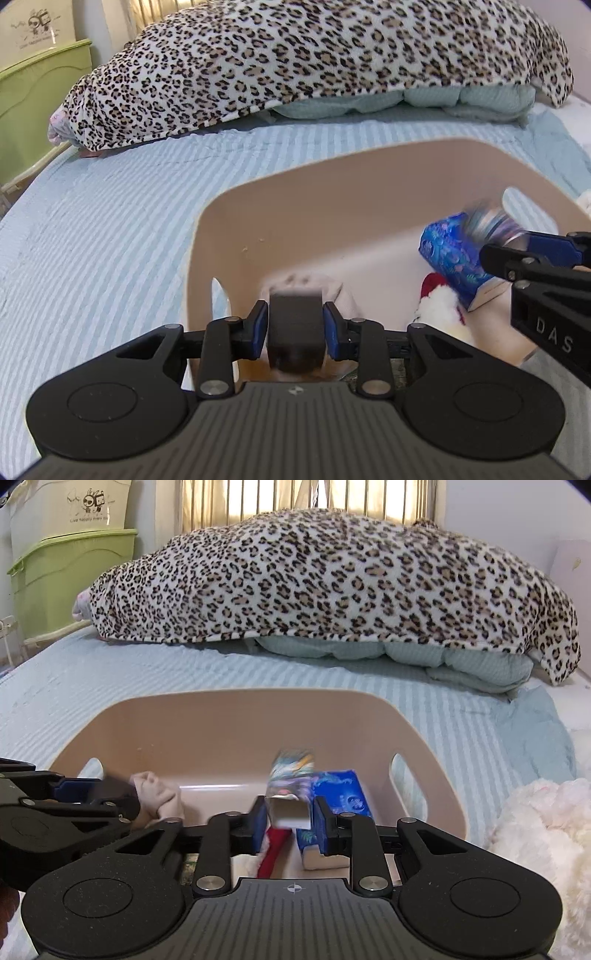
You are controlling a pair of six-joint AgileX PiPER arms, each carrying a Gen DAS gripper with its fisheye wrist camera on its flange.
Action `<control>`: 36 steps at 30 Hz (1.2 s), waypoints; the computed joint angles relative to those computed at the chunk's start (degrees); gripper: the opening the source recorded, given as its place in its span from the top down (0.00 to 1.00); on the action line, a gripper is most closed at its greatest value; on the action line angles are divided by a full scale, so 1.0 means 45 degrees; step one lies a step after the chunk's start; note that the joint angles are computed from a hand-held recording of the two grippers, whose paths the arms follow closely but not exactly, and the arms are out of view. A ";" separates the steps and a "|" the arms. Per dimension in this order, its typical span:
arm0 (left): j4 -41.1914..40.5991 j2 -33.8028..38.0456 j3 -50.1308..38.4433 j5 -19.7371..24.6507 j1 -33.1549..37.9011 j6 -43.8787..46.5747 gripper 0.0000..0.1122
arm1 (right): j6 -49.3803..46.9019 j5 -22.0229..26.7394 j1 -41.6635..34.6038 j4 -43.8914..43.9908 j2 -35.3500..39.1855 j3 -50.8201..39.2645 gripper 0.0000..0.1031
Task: Organize objects
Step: 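Carry both boxes over the basket and open both tools to drop them inside, then move the left tool to the white box while the right tool approaches the green packet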
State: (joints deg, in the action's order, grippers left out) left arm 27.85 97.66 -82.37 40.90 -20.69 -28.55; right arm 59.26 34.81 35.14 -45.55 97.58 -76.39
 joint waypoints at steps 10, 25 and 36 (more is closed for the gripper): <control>0.0771 -0.2240 0.1569 -0.0282 -0.0480 -0.0287 0.19 | 0.2894 0.0564 0.1008 -0.2339 -0.2572 0.2322 0.27; 0.0422 -0.4792 0.4439 -0.0273 -0.1373 -0.1154 0.18 | 0.4828 0.1668 0.2248 -0.2331 -0.5387 0.6112 0.15; 0.0790 -0.3783 0.5379 -0.0841 -0.1879 -0.2896 0.18 | 0.6608 0.0532 0.2041 -0.2889 -0.5211 0.7811 0.15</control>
